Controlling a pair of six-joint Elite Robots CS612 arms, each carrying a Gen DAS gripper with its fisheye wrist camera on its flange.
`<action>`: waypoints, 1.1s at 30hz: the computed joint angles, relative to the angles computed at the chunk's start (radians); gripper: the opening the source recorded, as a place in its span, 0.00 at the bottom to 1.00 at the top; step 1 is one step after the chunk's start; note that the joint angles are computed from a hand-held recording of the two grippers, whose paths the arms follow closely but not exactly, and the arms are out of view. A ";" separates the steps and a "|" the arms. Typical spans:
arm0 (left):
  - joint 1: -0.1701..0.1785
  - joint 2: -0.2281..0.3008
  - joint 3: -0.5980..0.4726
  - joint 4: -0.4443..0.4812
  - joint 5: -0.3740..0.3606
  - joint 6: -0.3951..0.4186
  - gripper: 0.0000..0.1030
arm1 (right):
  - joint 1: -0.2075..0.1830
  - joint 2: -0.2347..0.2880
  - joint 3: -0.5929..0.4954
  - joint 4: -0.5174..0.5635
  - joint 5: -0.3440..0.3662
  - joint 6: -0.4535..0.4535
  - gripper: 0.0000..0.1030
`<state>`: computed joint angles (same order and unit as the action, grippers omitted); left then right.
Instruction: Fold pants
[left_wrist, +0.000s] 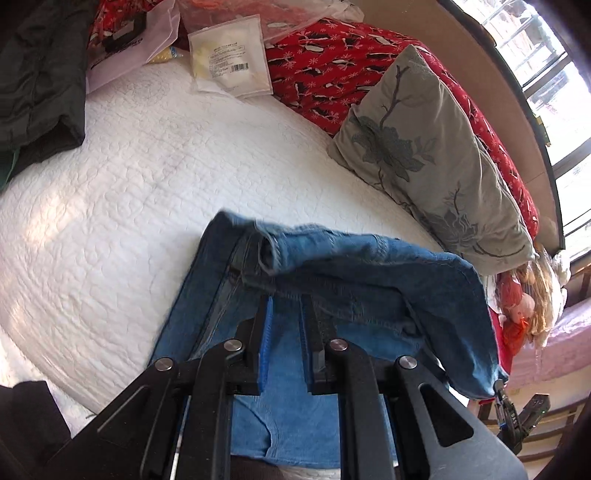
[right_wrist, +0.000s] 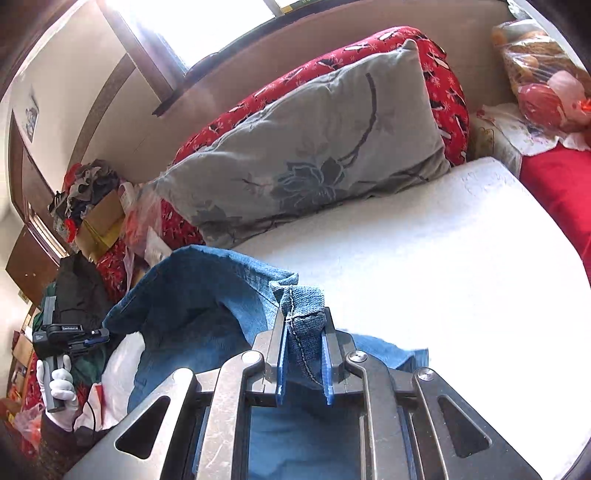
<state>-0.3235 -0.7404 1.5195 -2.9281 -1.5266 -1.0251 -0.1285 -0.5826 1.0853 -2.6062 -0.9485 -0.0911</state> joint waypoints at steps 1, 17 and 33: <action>-0.004 -0.008 0.030 -0.011 -0.011 -0.016 0.11 | -0.006 -0.024 0.054 -0.005 -0.006 -0.020 0.15; -0.001 -0.024 0.166 -0.170 -0.111 -0.170 0.55 | -0.082 -0.122 0.308 -0.007 0.036 0.209 0.56; 0.050 0.132 -0.093 0.036 -0.161 -0.227 0.67 | -0.046 -0.023 0.214 0.067 0.213 0.498 0.60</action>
